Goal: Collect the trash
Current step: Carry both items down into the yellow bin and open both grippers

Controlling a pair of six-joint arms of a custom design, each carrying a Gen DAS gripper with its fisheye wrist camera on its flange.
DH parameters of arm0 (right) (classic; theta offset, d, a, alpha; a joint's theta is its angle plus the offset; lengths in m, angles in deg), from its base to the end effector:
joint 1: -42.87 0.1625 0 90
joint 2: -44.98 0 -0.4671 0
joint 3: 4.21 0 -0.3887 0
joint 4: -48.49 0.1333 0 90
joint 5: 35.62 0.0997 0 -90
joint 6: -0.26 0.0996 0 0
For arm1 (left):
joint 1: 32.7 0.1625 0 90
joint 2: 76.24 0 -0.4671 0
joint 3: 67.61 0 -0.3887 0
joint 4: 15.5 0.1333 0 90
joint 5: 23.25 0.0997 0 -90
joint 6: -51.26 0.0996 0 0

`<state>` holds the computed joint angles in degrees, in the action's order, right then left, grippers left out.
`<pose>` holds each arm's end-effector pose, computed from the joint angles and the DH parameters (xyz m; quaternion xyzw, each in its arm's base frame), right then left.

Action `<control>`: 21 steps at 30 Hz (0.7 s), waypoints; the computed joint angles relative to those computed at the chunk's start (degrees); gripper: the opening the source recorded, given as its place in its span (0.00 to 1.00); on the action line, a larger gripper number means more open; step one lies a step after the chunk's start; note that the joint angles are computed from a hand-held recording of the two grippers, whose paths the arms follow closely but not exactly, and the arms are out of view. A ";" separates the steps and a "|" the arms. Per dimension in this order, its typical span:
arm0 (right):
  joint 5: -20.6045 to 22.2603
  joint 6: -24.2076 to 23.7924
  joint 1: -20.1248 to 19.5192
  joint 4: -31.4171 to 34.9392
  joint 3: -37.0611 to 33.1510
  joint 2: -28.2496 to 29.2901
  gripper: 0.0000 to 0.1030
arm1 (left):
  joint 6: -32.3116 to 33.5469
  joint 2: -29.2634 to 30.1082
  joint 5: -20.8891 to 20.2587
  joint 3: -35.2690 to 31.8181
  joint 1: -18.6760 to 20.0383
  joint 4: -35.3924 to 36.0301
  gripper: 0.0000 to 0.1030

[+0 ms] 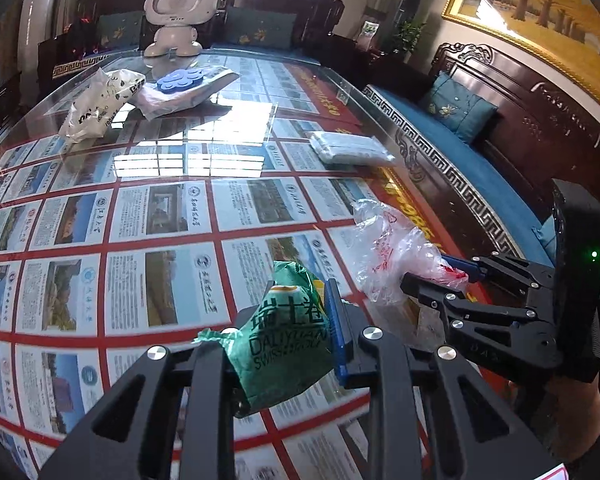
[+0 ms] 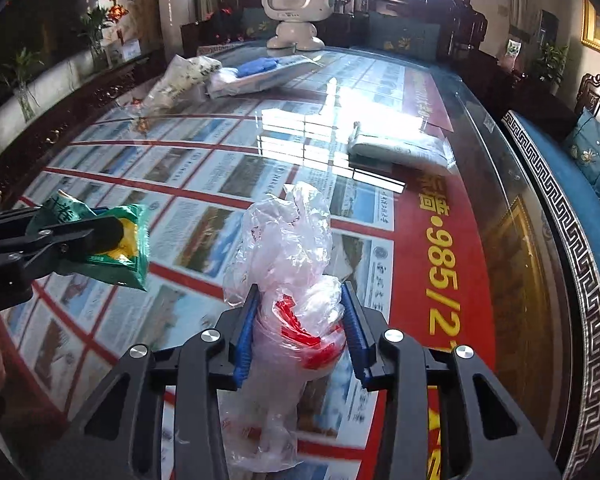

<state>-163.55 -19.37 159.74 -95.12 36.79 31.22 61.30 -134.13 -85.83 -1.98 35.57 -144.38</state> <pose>0.4817 -0.7912 0.0696 0.2954 -0.8753 0.2353 0.3022 -0.1166 -0.7765 0.4817 0.1950 0.9175 -0.2827 0.2006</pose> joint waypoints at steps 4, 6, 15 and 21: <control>1.18 -1.11 1.36 -6.25 9.28 -5.06 0.37 | 1.82 -4.19 0.85 6.27 -2.17 -2.92 0.24; 2.35 -1.19 2.26 -9.88 14.71 -8.19 0.37 | 2.32 -7.12 1.85 10.80 -3.62 -5.23 0.24; 3.13 0.01 7.89 -23.85 38.78 -22.30 0.37 | 2.07 -23.34 4.24 30.89 -12.06 -9.03 0.24; 5.25 6.34 11.12 -32.06 57.90 -31.81 0.37 | -1.87 -34.75 4.02 42.54 -18.21 -4.90 0.24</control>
